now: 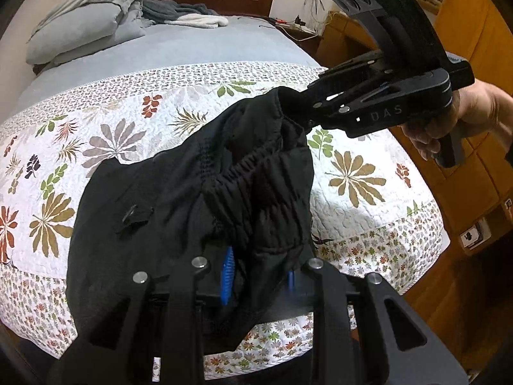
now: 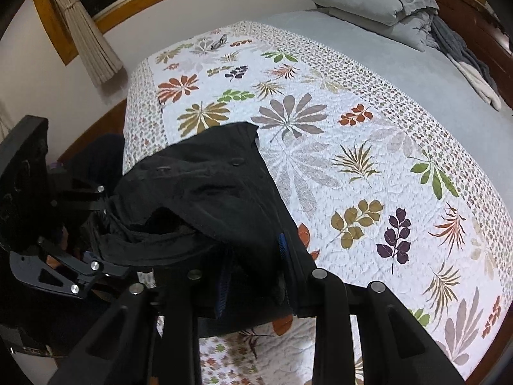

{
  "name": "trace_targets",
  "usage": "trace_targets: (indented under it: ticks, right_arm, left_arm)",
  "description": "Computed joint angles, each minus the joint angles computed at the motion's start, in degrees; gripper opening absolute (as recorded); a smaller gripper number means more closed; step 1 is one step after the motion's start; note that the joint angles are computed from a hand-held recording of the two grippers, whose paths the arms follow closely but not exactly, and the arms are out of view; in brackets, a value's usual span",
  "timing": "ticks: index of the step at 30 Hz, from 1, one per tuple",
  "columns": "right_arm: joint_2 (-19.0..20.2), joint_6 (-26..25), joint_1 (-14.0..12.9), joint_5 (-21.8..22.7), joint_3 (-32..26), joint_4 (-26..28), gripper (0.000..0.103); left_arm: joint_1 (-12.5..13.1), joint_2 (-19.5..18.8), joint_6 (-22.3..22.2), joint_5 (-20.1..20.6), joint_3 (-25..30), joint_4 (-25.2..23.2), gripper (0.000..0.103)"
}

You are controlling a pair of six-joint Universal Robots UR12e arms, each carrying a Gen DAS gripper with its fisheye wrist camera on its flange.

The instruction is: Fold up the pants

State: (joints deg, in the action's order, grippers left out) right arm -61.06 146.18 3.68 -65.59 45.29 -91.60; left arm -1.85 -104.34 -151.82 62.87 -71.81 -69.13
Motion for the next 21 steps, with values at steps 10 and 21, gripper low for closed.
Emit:
trace_targets:
  ticks: [10,21]
  right_arm:
    - [-1.25,-2.64,-0.44,-1.61,4.41,-2.41,0.029]
    - [-2.13,-5.93,-0.47,-4.29,7.63,-3.92,0.029]
  left_arm:
    - [-1.23,-0.61,-0.18,1.6,-1.03,-0.02,0.023]
    - [-2.19,-1.0,0.24,3.46,-1.91,-0.7,0.024]
